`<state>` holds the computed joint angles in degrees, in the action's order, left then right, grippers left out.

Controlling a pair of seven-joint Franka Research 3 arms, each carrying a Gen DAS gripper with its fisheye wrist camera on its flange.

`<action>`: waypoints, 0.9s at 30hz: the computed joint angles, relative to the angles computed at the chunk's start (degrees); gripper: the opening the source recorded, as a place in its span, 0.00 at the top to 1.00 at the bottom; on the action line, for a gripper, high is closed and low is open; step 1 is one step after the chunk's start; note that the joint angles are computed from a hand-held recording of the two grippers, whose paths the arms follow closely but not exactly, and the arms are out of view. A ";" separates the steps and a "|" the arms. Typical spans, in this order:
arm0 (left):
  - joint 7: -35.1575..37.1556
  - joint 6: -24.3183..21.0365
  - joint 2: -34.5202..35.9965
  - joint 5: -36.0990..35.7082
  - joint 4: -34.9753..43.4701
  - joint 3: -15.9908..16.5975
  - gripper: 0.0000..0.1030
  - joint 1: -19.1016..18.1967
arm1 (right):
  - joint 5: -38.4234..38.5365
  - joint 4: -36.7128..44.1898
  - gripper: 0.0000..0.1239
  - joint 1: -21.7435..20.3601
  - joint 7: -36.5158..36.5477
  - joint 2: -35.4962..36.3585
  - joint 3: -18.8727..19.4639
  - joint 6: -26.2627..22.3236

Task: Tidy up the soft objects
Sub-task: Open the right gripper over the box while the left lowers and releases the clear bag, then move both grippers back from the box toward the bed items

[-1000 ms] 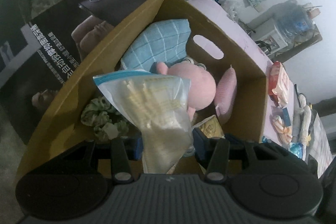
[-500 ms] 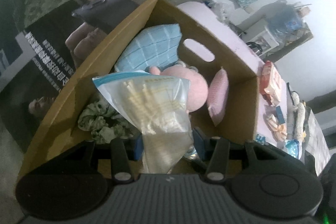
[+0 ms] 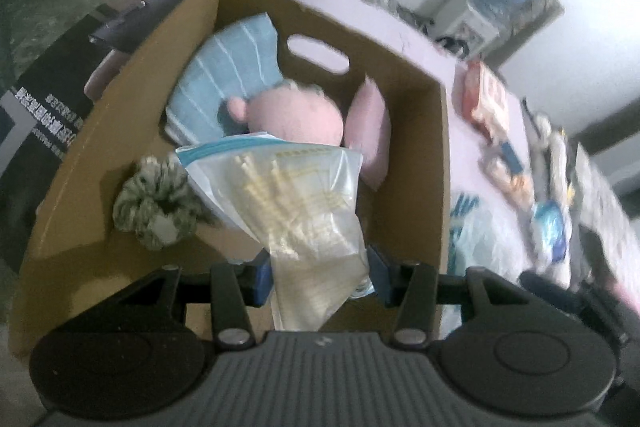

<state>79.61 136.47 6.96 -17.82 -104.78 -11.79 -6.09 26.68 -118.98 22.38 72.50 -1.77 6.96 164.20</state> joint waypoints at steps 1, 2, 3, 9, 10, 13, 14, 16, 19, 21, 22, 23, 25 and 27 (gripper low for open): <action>0.56 -0.89 -0.38 0.24 -0.46 0.01 0.52 0.07 | 1.31 -1.34 0.52 0.09 -0.95 -1.12 -0.07 0.52; 1.11 -1.78 -0.75 0.56 -0.82 0.08 0.52 0.13 | 2.48 -2.44 0.51 0.23 -1.86 -2.02 -0.20 0.80; 1.60 -2.72 -1.15 1.15 -1.23 0.25 0.52 0.19 | 3.57 -3.53 0.51 0.39 -2.61 -2.83 -0.37 1.14; 0.28 -8.06 -2.22 9.85 -1.63 1.88 0.49 0.45 | 5.88 -7.33 0.51 1.23 -4.36 -4.48 -0.86 2.72; 0.33 -9.04 -1.92 10.97 -1.22 2.00 0.44 0.53 | 7.01 -7.55 0.51 1.54 -5.26 -4.48 -1.09 2.80; 0.05 -10.94 -1.01 15.26 -0.26 2.11 0.31 0.40 | 9.75 -6.94 0.50 2.10 -7.53 -3.30 -1.39 2.78; -0.80 -10.58 -1.06 17.39 -0.57 2.12 0.31 0.16 | 10.25 -6.85 0.50 2.09 -7.99 -3.04 -1.33 2.76; -1.24 -10.41 -0.85 19.45 -0.60 2.04 0.31 -0.03 | 11.02 -6.75 0.50 2.12 -8.70 -2.50 -1.06 3.06; -0.85 -9.59 -1.43 20.33 -1.28 1.92 0.31 -0.02 | 11.58 -5.95 0.50 1.96 -9.03 -1.58 -0.71 2.92; -1.12 -8.59 -2.06 21.73 -1.82 1.82 0.32 -0.29 | 12.37 -5.76 0.50 1.88 -9.62 -1.46 -0.64 2.92; -1.12 -7.87 -2.32 21.81 -2.03 1.74 0.33 -0.38 | 12.55 -5.78 0.50 1.82 -9.70 -1.47 -0.58 3.00; -0.80 -7.43 -2.59 21.21 -2.15 1.70 0.34 -0.37 | 12.84 -5.75 0.50 1.78 -9.88 -1.41 -0.55 3.07; 0.66 -6.15 -3.31 17.47 -2.65 1.61 0.36 -0.09 | 13.59 -5.76 0.50 1.67 -9.93 -1.33 -0.53 3.35; 3.98 -6.07 -3.36 11.17 -2.59 1.48 0.36 0.34 | 14.77 -6.23 0.50 1.63 -10.07 -1.60 -0.57 3.75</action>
<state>83.58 130.40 3.60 -6.65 -107.38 -10.31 -5.75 41.45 -125.21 24.01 62.43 -3.36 6.38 167.95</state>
